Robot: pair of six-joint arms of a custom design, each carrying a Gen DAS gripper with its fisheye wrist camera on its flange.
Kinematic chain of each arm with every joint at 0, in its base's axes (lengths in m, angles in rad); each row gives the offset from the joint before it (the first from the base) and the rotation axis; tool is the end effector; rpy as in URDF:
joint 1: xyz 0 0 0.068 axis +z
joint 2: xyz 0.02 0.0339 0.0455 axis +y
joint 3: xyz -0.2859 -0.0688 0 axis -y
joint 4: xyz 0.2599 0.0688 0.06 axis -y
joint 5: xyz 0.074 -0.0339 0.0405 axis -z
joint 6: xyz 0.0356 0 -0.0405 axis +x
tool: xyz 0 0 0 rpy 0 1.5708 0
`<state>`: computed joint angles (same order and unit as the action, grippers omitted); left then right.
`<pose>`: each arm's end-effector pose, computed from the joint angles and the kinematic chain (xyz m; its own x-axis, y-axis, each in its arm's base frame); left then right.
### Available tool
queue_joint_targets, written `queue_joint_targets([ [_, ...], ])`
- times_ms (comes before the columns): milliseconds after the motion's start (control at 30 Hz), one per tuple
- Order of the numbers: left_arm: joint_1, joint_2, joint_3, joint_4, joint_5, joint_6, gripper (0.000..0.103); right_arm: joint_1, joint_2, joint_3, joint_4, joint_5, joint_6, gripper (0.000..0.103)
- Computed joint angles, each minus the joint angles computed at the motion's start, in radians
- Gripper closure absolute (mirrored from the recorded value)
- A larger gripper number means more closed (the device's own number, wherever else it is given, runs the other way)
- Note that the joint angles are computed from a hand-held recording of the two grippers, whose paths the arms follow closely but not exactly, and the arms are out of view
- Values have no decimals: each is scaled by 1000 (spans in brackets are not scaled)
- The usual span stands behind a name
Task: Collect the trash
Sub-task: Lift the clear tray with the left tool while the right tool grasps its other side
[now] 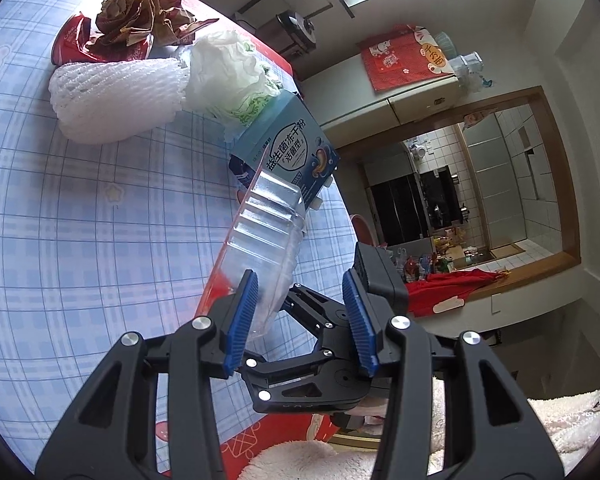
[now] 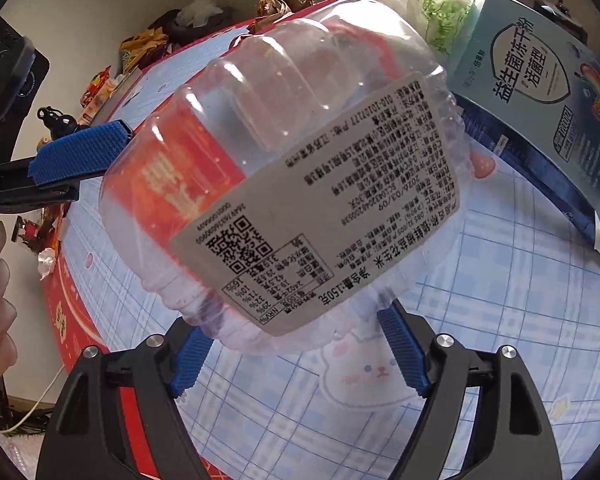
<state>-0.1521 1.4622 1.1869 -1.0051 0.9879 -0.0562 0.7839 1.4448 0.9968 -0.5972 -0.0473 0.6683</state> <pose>0.2745 -0.0721 0.2951 -0.9635 0.1164 -0.2409 0.2660 0.5152 -0.8147 0.2108 0.2125 0.2439 -0.9282 -0.0514 -0.3684 -0.1871 0.9205 0.3430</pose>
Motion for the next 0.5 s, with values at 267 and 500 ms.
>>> queue_joint_targets([
  [267,-102,33,0,-20,-61,18,54,-15,-128,-70,-14,54,11,20],
  [500,-133,30,-80,138,-106,-110,54,-39,-163,-89,-31,60,-41,37],
])
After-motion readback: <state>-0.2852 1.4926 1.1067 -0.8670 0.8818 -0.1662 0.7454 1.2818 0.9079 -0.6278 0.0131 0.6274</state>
